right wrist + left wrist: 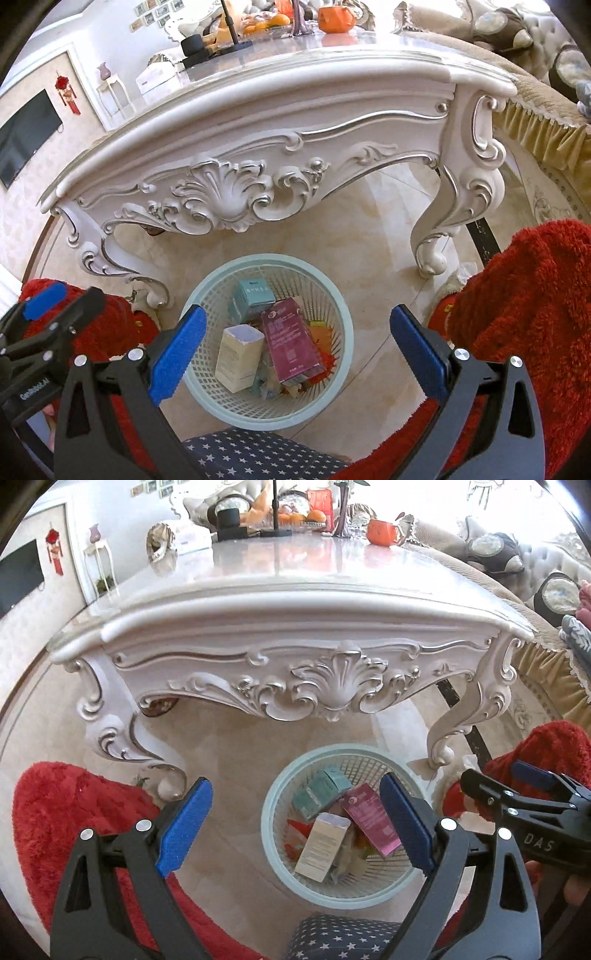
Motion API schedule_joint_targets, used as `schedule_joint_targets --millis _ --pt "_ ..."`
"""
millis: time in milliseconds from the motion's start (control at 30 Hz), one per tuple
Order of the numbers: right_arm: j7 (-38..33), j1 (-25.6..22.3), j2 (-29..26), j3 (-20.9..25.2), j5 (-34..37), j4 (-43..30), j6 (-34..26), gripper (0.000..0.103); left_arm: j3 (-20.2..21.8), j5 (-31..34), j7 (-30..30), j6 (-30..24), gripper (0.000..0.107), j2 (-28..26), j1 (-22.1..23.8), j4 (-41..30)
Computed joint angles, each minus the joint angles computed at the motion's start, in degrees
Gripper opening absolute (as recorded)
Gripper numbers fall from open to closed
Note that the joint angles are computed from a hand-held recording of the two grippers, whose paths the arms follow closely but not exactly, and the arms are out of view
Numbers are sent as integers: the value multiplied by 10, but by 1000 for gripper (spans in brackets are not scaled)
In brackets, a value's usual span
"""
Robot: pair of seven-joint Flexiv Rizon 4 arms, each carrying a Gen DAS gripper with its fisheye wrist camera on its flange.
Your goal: Collect trash
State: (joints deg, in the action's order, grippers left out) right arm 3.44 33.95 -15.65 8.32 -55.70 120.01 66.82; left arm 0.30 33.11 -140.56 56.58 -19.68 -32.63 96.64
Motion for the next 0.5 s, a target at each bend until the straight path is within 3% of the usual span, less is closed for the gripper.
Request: schedule_joint_targets --millis 267,500 --pt "10 3 7 1 -7 5 -9 95 0 29 -6 -25 89 5 -10 -12" --pt "11 3 6 7 -18 -5 -23 95 -6 22 8 -7 89 7 -1 -4"
